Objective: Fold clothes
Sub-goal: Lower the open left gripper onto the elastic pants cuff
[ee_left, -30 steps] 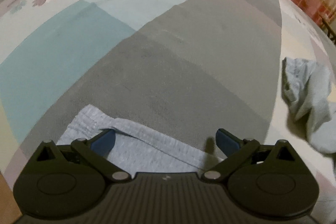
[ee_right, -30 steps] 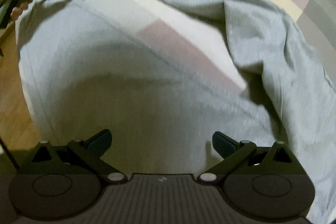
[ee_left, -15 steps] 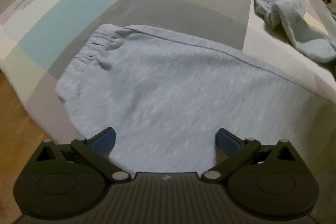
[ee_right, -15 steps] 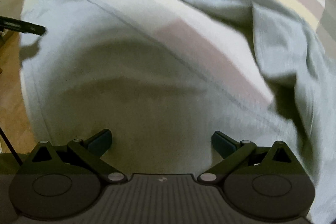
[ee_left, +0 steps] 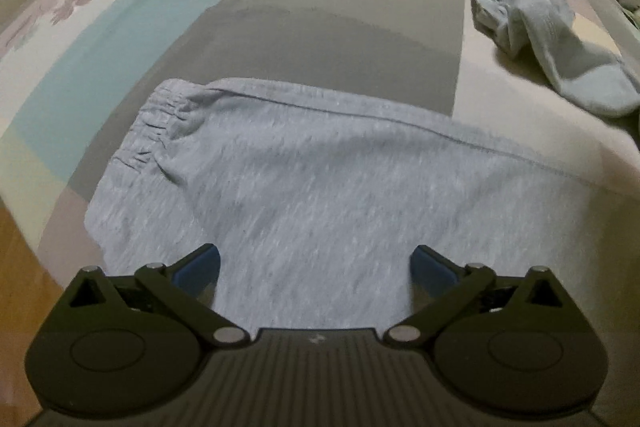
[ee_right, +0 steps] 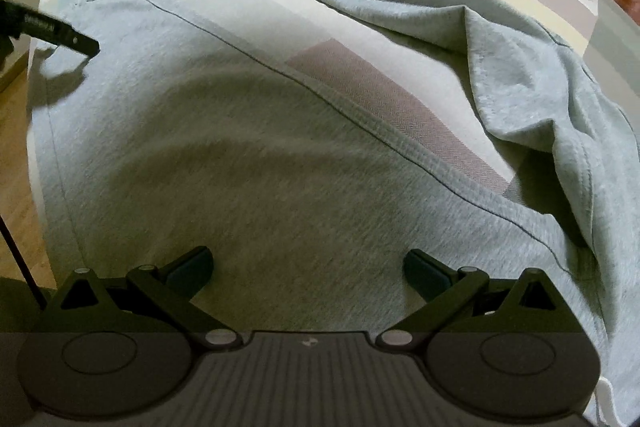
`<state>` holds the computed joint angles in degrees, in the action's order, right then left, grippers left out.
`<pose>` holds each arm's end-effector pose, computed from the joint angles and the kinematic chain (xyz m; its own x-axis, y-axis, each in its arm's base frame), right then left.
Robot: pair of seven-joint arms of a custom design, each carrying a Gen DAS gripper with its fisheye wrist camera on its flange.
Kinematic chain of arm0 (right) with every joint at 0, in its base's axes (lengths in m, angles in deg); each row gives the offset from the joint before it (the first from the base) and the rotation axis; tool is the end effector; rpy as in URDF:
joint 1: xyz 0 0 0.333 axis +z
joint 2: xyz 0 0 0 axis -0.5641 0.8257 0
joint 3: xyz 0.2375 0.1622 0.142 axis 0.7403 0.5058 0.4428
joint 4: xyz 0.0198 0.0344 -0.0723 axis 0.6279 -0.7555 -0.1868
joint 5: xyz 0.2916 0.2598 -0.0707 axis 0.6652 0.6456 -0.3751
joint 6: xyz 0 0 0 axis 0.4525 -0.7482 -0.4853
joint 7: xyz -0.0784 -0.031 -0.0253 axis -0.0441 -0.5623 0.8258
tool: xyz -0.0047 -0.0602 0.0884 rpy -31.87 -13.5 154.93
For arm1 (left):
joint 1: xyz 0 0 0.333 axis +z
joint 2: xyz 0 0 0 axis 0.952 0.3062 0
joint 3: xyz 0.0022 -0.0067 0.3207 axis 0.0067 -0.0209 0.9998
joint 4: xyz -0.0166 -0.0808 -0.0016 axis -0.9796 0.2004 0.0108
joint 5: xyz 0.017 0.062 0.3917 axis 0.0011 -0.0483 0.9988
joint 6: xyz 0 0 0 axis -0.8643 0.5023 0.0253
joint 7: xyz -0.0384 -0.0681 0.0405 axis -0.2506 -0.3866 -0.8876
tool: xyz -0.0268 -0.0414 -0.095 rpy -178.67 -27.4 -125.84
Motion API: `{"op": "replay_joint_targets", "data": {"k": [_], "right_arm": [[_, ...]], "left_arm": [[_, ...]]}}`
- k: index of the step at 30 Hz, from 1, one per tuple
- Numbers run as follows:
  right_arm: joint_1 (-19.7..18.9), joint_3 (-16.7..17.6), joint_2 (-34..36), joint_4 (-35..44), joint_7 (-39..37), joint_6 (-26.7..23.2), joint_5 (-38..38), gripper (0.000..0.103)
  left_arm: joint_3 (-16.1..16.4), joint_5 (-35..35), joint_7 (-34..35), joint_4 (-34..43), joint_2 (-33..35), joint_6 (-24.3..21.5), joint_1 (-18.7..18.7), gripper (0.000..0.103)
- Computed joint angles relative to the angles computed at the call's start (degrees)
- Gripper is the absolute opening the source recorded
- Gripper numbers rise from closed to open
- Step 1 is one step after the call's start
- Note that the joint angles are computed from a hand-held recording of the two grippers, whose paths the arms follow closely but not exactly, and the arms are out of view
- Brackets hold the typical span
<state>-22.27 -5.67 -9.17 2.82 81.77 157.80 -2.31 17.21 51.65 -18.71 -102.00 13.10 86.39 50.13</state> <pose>0.7790 0.2364 0.3786 0.9594 -0.2815 -0.0176 -0.2627 -0.8692 -0.4189 0.5427 -0.3213 0.4142 0.8047 -0.5931 0.0240 -0.5229 -0.7274 -0.4443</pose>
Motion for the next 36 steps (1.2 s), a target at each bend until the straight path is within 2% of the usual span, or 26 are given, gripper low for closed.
{"op": "replay_joint_targets", "data": {"k": [4, 7, 11, 16, 18, 22, 25, 28, 31, 36], "right_arm": [[0.1, -0.1, -1.3, -2.6, 0.6, 2.1, 0.3, 0.103], [0.6, -0.5, -1.3, -2.7, 2.3, 2.4, -0.1, 0.103], [1.2, -0.8, -0.9, -1.8, 4.0, 2.1, -1.1, 0.103], [0.8, -0.6, -3.0, -5.6, 4.5, 4.5, -0.7, 0.103], [0.9, -0.8, -4.0, -7.4, 5.4, 5.8, -0.6, 0.103], [1.4, -1.0, -4.6, -8.5, 7.2, 6.7, -1.1, 0.103], [1.6, -1.0, -4.3, -7.8, 7.8, 6.3, -1.5, 0.103], [1.5, -0.9, -4.1, -7.3, 7.9, 5.9, -1.7, 0.103], [1.7, -0.8, -4.0, -7.6, 8.3, 6.6, -1.6, 0.103], [1.8, -0.8, -4.2, -8.2, 8.8, 7.2, -1.6, 0.103]], "left_arm": [[2.1, 6.7, 0.9, 1.8, -0.1, 7.0, 1.5, 0.1], [3.9, 11.9, 2.9, 3.6, 1.8, 14.5, 3.5, 0.101], [6.1, 14.2, 8.4, 9.1, 6.7, 19.5, 5.3, 0.1], [10.1, 18.7, 7.2, 17.1, 13.2, 28.3, 5.3, 0.1], [11.0, 18.8, 9.2, 21.6, 16.6, 31.1, 5.4, 0.1], [10.7, 14.4, 18.4, 29.9, 23.2, 36.0, 6.3, 0.1], [7.7, 7.4, 26.6, 34.8, 27.9, 38.1, 8.4, 0.1], [5.8, 0.7, 30.4, 35.7, 29.7, 38.2, 9.8, 0.1], [5.4, -5.6, 28.6, 31.3, 27.6, 38.8, 10.8, 0.1], [11.6, -6.7, 19.5, 19.8, 19.9, 45.6, 6.8, 0.1]]}}
